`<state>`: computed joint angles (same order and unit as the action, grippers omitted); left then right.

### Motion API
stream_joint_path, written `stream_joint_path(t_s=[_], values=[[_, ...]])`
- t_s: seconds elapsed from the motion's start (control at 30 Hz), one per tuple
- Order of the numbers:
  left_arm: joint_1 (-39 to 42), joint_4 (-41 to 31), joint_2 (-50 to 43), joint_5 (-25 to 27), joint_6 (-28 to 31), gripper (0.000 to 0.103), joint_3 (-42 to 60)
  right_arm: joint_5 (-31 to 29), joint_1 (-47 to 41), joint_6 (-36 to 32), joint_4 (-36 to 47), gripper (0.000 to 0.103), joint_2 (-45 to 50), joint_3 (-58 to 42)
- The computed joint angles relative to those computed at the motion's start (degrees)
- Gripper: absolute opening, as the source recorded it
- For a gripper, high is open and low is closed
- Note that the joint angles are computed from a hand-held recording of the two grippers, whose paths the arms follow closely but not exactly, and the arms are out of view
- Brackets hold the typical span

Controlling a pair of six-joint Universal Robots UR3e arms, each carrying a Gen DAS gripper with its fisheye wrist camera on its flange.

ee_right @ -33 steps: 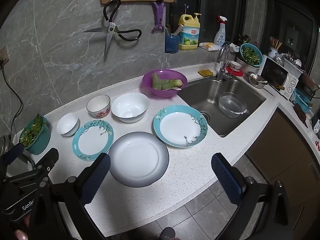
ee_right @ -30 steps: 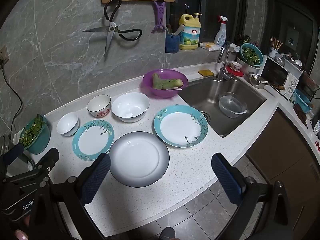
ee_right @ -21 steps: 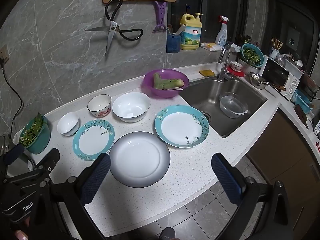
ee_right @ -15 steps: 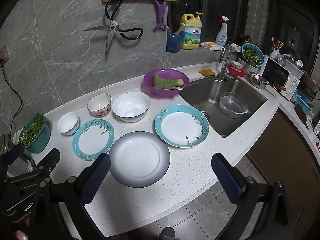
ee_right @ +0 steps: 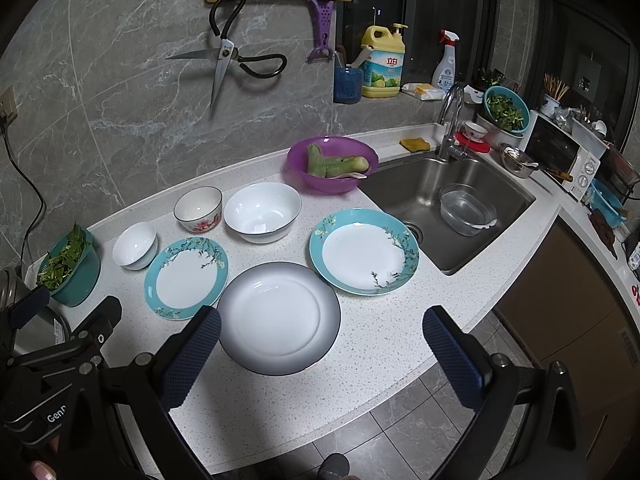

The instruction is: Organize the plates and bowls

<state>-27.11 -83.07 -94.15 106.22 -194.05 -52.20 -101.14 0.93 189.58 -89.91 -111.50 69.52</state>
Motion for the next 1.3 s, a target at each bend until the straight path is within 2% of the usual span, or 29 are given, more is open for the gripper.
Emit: stream_joint_path(t_s=[1.3], values=[[-0.26, 0.35, -1.20, -0.11, -0.37, 0.103, 0.35, -0.39, 0.54, 0.38, 0.01, 0.103, 1.63, -1.24]])
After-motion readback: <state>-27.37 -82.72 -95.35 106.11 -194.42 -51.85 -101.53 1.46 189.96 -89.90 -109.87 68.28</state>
